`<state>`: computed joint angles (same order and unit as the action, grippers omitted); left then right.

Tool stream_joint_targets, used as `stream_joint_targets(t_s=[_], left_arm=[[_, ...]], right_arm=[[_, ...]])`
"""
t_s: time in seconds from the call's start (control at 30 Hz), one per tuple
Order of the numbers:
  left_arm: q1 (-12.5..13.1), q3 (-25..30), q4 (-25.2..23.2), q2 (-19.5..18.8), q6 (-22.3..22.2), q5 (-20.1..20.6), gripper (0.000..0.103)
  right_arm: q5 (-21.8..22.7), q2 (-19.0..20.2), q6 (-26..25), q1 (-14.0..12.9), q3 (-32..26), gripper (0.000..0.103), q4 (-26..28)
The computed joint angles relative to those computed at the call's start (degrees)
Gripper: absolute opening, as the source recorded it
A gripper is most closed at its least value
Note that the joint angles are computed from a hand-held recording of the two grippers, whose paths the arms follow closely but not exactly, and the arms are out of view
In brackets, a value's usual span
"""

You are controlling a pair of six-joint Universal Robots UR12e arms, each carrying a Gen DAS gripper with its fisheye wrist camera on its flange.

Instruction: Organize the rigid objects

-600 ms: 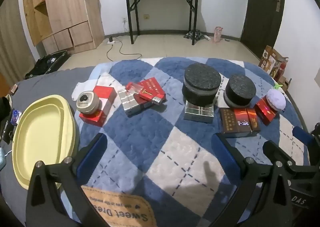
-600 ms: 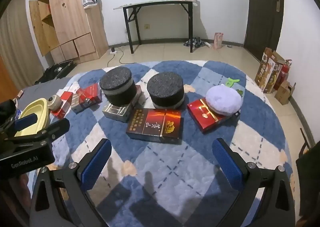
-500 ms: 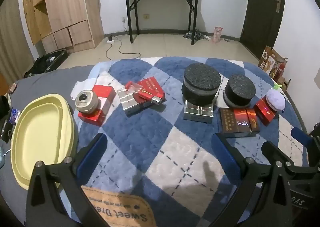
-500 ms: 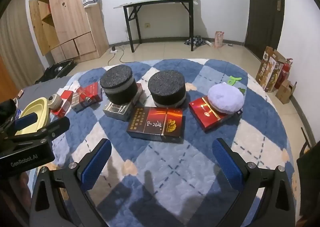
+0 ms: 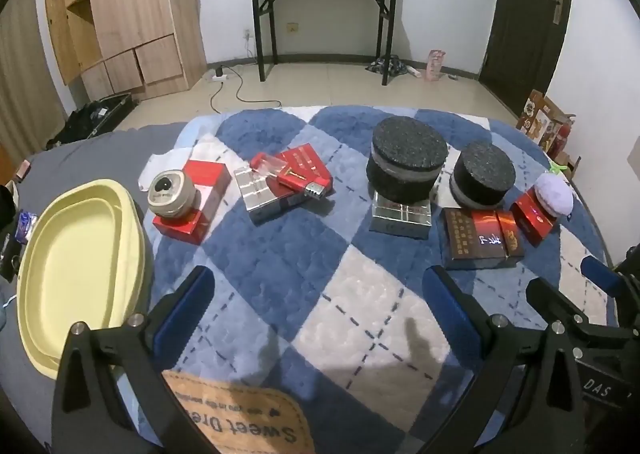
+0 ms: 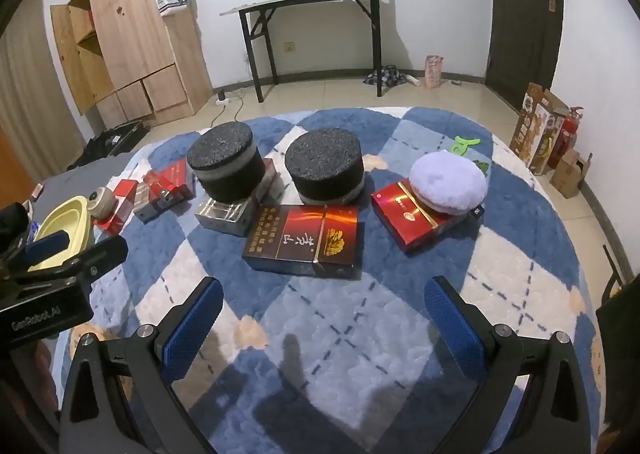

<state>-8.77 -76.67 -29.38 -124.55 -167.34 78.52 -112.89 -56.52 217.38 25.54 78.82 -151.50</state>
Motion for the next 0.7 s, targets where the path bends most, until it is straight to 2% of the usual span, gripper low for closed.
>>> stream_joint_targets(t_s=[0.4, 0.5, 0.7], left_arm=[[0.18, -0.13, -1.68, 0.18, -0.48, 0.04, 0.103], [0.62, -0.36, -1.67, 0.21, -0.86, -1.72, 0.103], [0.71, -2.05, -1.11, 0.76, 1.34, -2.01, 0.103]], right_arm=[[0.1, -0.14, 0.16, 0.0, 0.01, 0.103, -0.01], [0.31, -0.17, 0.31, 0.03, 0.06, 0.103, -0.09], [0.57, -0.07, 0.33, 0.03, 0.1, 0.103, -0.22]])
